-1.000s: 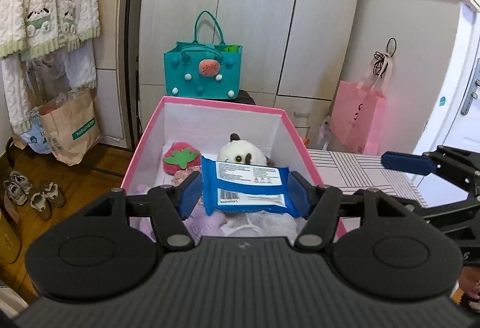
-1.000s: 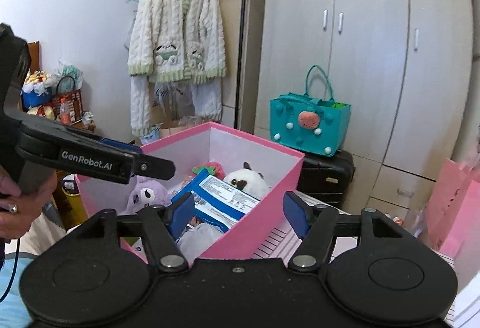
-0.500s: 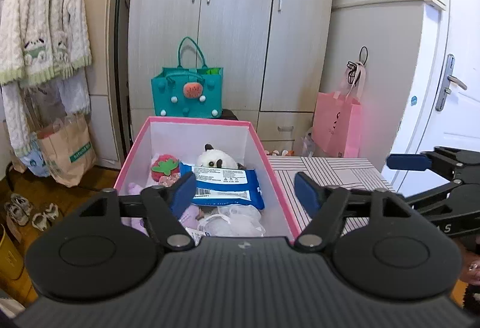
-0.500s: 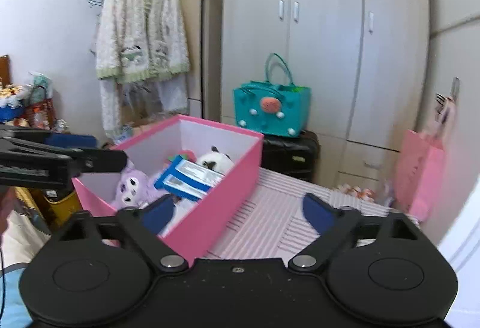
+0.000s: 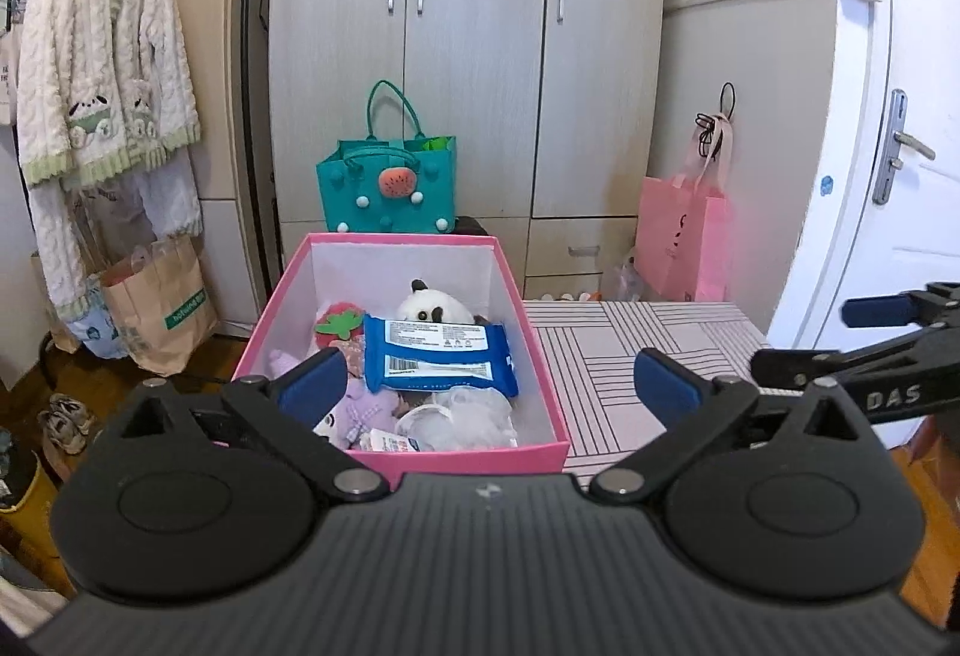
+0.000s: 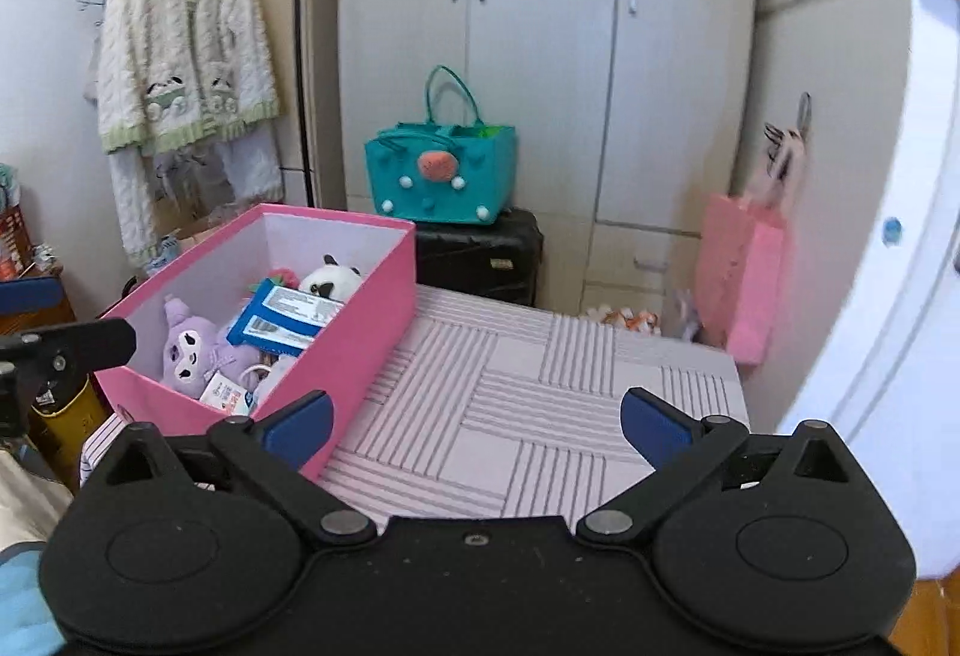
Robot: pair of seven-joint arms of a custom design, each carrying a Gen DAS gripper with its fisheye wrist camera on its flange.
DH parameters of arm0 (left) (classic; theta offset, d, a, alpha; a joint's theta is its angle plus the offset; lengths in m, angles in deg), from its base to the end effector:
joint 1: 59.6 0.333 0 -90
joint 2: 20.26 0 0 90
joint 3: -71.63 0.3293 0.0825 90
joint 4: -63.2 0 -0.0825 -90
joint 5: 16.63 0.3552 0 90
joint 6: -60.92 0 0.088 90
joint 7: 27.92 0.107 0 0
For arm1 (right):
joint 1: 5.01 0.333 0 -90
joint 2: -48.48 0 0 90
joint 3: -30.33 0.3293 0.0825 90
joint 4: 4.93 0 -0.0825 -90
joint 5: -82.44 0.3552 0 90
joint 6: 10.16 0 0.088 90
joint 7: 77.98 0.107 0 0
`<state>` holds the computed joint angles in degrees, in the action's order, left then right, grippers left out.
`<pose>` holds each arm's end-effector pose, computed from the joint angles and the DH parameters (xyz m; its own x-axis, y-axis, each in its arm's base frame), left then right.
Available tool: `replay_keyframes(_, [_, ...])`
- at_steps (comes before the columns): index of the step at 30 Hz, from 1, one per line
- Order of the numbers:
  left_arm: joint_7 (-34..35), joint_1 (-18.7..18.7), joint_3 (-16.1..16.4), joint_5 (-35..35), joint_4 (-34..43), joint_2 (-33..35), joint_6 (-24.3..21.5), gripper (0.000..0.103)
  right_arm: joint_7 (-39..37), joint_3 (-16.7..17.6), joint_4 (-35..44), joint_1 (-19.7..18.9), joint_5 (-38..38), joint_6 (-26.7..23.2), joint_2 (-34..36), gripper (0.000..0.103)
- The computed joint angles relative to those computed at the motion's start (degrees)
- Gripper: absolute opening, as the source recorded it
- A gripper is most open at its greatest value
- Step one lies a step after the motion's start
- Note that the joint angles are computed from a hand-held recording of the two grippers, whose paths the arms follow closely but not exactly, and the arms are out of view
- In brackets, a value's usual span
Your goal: Organize soft objects
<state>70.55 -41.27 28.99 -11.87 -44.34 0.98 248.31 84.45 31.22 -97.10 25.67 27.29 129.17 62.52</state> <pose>0.6132 -0.2078 0.5273 -0.4785 -0.8769 0.0447 -0.3923 0.1679 -0.9044 0.5613 0.3406 0.5722 -0.1471 -0.9891 0.0116 -0.5666 0.0746 -0.8206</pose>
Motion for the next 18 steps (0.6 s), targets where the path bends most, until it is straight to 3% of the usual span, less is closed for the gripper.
replay_keyframes(1, [-0.4, -2.2, 2.6, -0.2, -0.2, -0.8, 0.4, 0.103, 0.1, 0.0, -0.1, 0.1, 0.1, -0.7, -0.4, 0.103])
replay_keyframes(5, [-4.8, -18.0, 20.4, -1.9, -0.4, -5.1, -1.0, 0.103, 3.8, 0.2, -1.3, 1.0, -3.0, -3.7, -2.4, 0.103])
replay_keyframes(6, [-5.4, -19.6, 22.1, -2.3, -0.4, -5.6, -2.1, 0.103, 5.1, 0.5, -1.8, 1.0, -3.7, -4.5, -2.9, 0.103])
replay_keyframes(7, [-4.5, -19.4, 21.9, -3.5, -0.8, -6.0, -2.2, 0.103, 6.5, 0.8, -2.3, 1.2, -4.5, -5.5, -3.4, 0.103])
replay_keyframes(9, [-3.8, -16.2, 18.5, -3.9, -2.8, -6.4, 0.9, 0.103, 9.6, 1.5, -3.3, 1.5, -6.3, -7.7, -4.3, 0.103])
replay_keyframes(10, [-4.0, -16.4, 18.9, -3.7, -4.0, -6.8, 2.6, 0.103, 11.2, 2.0, -4.0, 1.8, -7.4, -9.0, -4.7, 0.103])
replay_keyframes(16, [-3.2, -31.7, 35.4, -5.9, -9.2, -10.0, 8.1, 0.103, 15.9, 4.6, -6.9, 1.7, -10.7, -10.5, -6.7, 0.103])
replay_keyframes(18, [-1.8, -33.4, 36.8, -7.0, -10.0, -10.2, 9.4, 0.103, 15.8, 5.3, -6.3, 2.3, -12.0, -12.7, -6.3, 0.103])
